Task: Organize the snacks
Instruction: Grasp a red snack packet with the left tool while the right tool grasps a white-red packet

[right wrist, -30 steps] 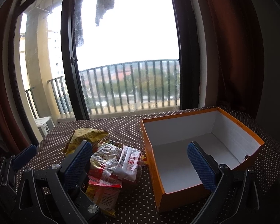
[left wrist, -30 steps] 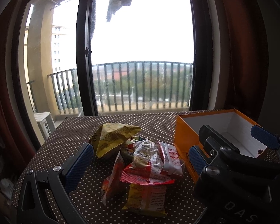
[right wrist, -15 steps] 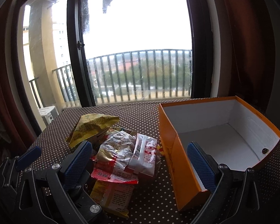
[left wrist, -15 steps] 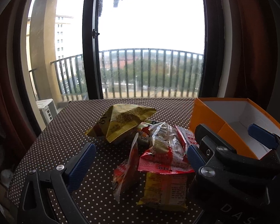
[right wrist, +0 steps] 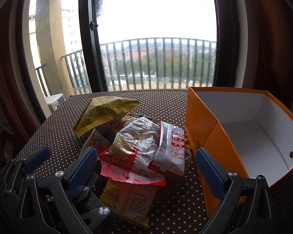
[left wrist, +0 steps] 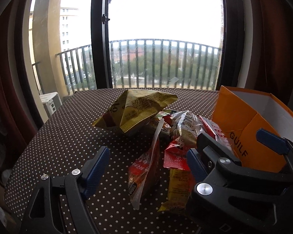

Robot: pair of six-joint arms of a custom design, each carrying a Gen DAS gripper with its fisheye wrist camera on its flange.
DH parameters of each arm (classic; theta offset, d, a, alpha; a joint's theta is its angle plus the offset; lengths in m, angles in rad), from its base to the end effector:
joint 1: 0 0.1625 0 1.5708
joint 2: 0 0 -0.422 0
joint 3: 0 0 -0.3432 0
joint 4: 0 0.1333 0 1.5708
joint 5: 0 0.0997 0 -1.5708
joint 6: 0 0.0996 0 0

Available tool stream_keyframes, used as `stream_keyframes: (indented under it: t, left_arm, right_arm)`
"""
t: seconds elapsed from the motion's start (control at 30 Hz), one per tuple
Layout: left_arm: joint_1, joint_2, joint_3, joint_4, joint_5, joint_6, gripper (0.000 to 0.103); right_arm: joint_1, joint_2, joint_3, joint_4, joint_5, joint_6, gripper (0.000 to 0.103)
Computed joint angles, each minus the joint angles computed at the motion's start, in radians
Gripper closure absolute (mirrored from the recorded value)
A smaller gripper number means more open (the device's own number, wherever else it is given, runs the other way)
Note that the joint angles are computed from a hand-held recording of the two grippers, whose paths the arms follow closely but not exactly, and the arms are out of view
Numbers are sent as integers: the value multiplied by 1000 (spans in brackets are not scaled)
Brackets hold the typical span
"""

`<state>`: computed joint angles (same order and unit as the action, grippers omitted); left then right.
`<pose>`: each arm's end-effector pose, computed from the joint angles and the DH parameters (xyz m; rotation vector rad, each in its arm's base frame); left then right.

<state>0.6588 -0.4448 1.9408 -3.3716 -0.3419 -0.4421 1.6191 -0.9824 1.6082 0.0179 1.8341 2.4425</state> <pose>-0.2656 -0.4929 -0.0001 0.2644 2.0709 -1.1660 0.1328 -0.5237 0.1750 0.7315 -2.3025 1.0397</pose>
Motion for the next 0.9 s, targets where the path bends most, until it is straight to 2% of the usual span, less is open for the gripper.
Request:
stream_keyframes:
  t: [0.27,0.37,0.5,0.7,0.83,0.9]
  left_arm:
    - [43,-19,-2,62,-19,-65,45]
    - [60,-38,-7,118,-37,-99,49]
    - [75,-35,-31,150,-45,-79,49]
    - [93,-5,-71,109,-49,-2,48]
    - [113,-28,-73,204,-90,-70,46]
    - [122,-29,-76,213,-100,-82,46]
  right_arm:
    - [8,56,-60,44,26,-4,2]
    - [11,78,-86,67,36,-1,3]
    - [20,103,-124,92,50,-1,3]
    - [19,138,-179,137,68,18,6]
    - [15,164,-215,179,83,37,10]
    - [14,164,-208,167,89,32,12]
